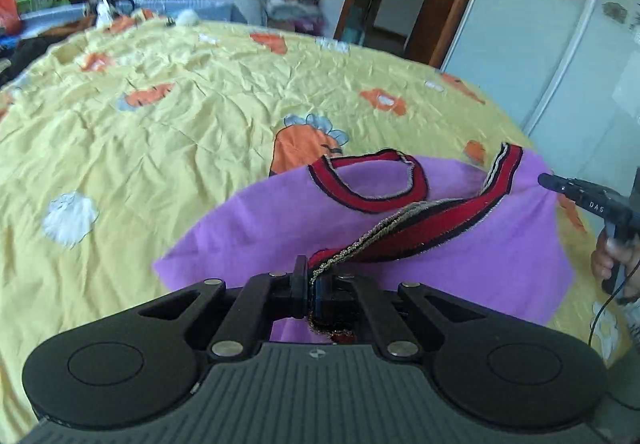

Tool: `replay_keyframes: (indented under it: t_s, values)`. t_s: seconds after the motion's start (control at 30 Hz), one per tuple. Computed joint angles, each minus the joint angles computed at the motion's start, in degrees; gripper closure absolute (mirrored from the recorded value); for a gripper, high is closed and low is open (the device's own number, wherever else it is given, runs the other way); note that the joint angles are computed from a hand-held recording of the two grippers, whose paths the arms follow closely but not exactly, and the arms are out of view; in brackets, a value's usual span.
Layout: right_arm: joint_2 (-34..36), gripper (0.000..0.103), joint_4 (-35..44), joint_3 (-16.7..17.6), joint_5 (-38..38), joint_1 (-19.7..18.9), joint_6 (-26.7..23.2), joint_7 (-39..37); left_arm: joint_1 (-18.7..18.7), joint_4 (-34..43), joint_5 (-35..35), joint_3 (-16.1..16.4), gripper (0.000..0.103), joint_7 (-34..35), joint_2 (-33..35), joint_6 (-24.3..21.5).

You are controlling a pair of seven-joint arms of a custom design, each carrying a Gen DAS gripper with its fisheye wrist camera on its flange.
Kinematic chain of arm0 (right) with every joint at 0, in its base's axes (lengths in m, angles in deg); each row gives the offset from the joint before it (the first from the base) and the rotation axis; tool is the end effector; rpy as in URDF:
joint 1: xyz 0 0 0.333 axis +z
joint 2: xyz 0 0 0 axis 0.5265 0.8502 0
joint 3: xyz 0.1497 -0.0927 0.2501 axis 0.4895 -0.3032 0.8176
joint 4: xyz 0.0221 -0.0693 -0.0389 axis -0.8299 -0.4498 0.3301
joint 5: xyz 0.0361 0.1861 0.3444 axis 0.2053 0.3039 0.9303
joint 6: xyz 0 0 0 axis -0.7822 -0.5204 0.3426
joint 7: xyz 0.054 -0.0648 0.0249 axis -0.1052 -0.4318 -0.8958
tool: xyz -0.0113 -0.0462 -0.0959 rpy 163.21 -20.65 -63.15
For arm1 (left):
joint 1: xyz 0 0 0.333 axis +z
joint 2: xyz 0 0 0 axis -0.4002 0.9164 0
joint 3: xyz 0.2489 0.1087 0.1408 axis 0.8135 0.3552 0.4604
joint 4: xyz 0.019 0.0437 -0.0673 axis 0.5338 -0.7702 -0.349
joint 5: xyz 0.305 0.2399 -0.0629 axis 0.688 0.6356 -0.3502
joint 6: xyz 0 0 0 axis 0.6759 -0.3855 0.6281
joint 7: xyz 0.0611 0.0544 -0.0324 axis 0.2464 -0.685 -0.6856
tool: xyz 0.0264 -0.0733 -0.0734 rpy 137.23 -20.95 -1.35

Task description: Fold small clothes

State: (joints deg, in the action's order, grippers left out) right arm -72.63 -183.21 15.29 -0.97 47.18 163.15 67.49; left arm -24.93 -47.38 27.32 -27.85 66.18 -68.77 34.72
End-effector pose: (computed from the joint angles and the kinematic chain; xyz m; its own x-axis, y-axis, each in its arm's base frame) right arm 0.4127 -0.0682 0.6184 0.0414 -0.9918 -0.1212 -0.4185 0.0930 -0.9035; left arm 0.5615 -0.0869 0.6718 -0.5661 -0.7887 0.2396 -0.6821 0.2850 -0.6734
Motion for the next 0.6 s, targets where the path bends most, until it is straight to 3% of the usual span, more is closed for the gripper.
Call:
replay_keyframes:
  t_s: [0.07,0.1,0.13,0.17,0.2,0.27,0.3,0.33,0.4,0.43,0.53,0.6]
  values:
    - [3.5,0.098,1.8,1.2,0.9,-2.3,-1.1,2.0,-0.1,4.0,3.0,-0.6,0.099,-1.3,4.1,-1.5]
    - [5.7,0.098,2.1,2.5,-2.6,-4.9,0.3,6.2,-0.3,5.9,5.3,-1.2,0.099,-2.0,6.4,-1.2]
    - [7.3,0.098,2.7,2.6,-2.2,-5.5,0.2,6.5,-0.3,8.1,7.4,-1.5,0.099,-2.8,8.8,-2.3]
    - [8.7,0.097,4.4,1.2,2.3,-4.0,-3.1,3.6,-0.1,11.4,9.6,-1.6,0.094,-5.3,11.8,-5.6]
    - [10.2,0.095,6.2,1.1,2.8,-4.6,-6.9,4.6,-0.2,12.9,12.1,-1.7,0.07,-8.6,13.8,-6.2]
    - [10.4,0.09,5.2,3.0,0.9,-7.3,-6.6,5.8,0.4,10.8,13.1,-1.9,0.047,-9.4,13.7,-1.6]
    - [8.9,0.09,4.0,1.6,2.6,-5.9,-6.3,3.9,1.0,9.5,11.8,-1.8,0.032,-9.9,12.9,0.4]
    - [7.2,0.09,3.1,0.4,4.1,-4.8,-7.0,2.7,1.2,7.1,12.3,-1.7,0.024,-11.4,11.2,3.8]
    - [3.3,0.09,0.9,-2.4,7.2,-2.3,-6.7,-0.4,1.2,0.9,15.7,-1.4,0.02,-13.1,6.8,12.5]
    - [1.7,0.09,0.4,-4.5,8.7,-0.3,-6.8,-2.6,1.5,-1.1,15.3,-1.2,0.02,-12.9,5.0,14.4]
    - [0.5,0.09,1.6,-8.9,12.0,4.2,-7.8,-7.7,2.1,-6.4,12.2,-0.2,0.017,-11.2,-0.3,15.9]
    - [1.6,0.09,4.0,-12.7,15.8,9.2,-8.3,-11.7,1.8,-8.6,10.0,0.6,0.017,-9.5,-2.9,13.0]
